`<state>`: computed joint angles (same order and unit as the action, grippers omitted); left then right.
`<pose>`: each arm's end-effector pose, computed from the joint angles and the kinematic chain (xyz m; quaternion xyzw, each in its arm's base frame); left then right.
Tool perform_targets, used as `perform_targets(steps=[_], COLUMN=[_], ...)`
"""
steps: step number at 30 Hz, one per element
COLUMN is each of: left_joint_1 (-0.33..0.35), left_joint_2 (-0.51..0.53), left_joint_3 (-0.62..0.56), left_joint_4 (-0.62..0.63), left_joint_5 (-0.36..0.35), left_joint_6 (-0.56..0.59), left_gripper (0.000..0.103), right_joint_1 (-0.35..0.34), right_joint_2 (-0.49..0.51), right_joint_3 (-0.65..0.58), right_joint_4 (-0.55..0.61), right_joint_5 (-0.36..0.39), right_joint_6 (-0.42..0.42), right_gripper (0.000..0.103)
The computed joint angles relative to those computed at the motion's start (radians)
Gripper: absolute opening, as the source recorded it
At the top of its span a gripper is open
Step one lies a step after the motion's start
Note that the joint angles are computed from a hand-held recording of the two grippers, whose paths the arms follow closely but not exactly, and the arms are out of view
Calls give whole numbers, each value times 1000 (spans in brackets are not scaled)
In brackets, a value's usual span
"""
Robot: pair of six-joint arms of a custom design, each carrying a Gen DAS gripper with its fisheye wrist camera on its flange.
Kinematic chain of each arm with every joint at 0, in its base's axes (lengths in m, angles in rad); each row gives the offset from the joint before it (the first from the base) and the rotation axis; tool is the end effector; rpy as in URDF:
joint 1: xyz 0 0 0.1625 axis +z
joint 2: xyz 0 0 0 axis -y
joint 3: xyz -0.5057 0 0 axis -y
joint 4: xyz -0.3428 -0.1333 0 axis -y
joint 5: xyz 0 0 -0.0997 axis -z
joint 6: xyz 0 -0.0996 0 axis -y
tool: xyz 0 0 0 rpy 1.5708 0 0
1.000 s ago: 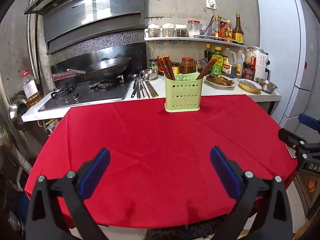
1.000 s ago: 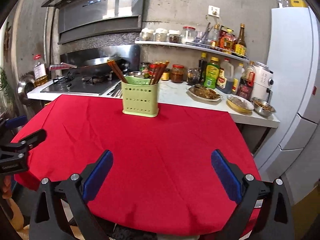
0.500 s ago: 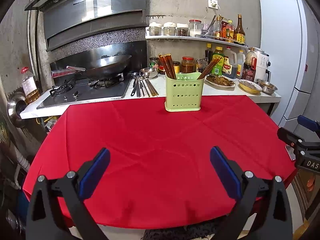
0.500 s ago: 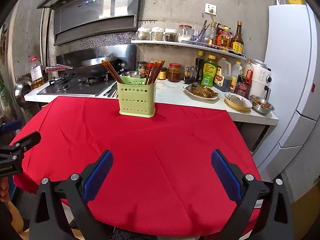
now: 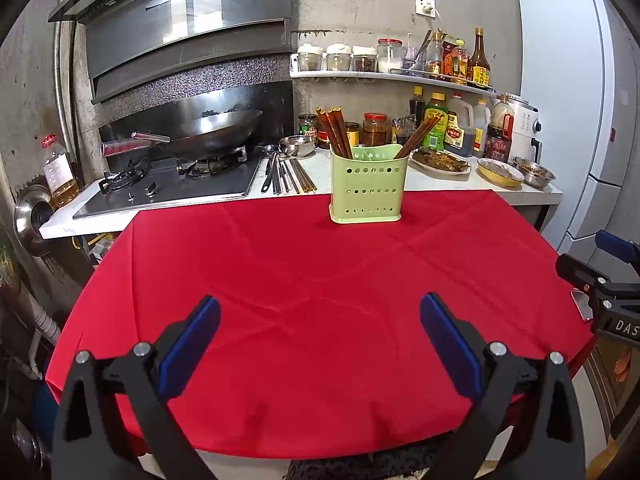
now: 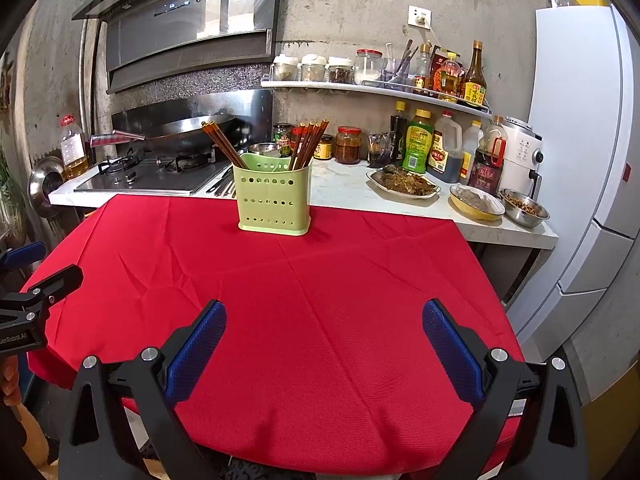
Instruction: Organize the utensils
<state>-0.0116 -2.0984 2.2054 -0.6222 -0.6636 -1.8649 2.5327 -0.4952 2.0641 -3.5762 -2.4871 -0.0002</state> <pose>-0.0844 -0.2108 0.4458 0.1092 0.7999 -0.4431 0.3898 0.4917 -0.2767 0.0472 0.3203 -0.8205 0.3719 0.2930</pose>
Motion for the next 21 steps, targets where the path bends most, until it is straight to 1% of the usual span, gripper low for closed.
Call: perform_targets(steps=[8,21], left_joint_1=[12,12], left_joint_2=[3,5], left_joint_3=[4,6], left_joint_4=[-13,-15], left_joint_5=[8,8], left_joint_6=[11,7], left_gripper=[97,97], right_joint_1=[-3,-3], right_joint_2=[5,8], right_joint_3=[-5,-2], right_joint_4=[-1,-11], right_joint_5=[5,7], right_joint_6=[-3,-2], right_gripper=[97,97])
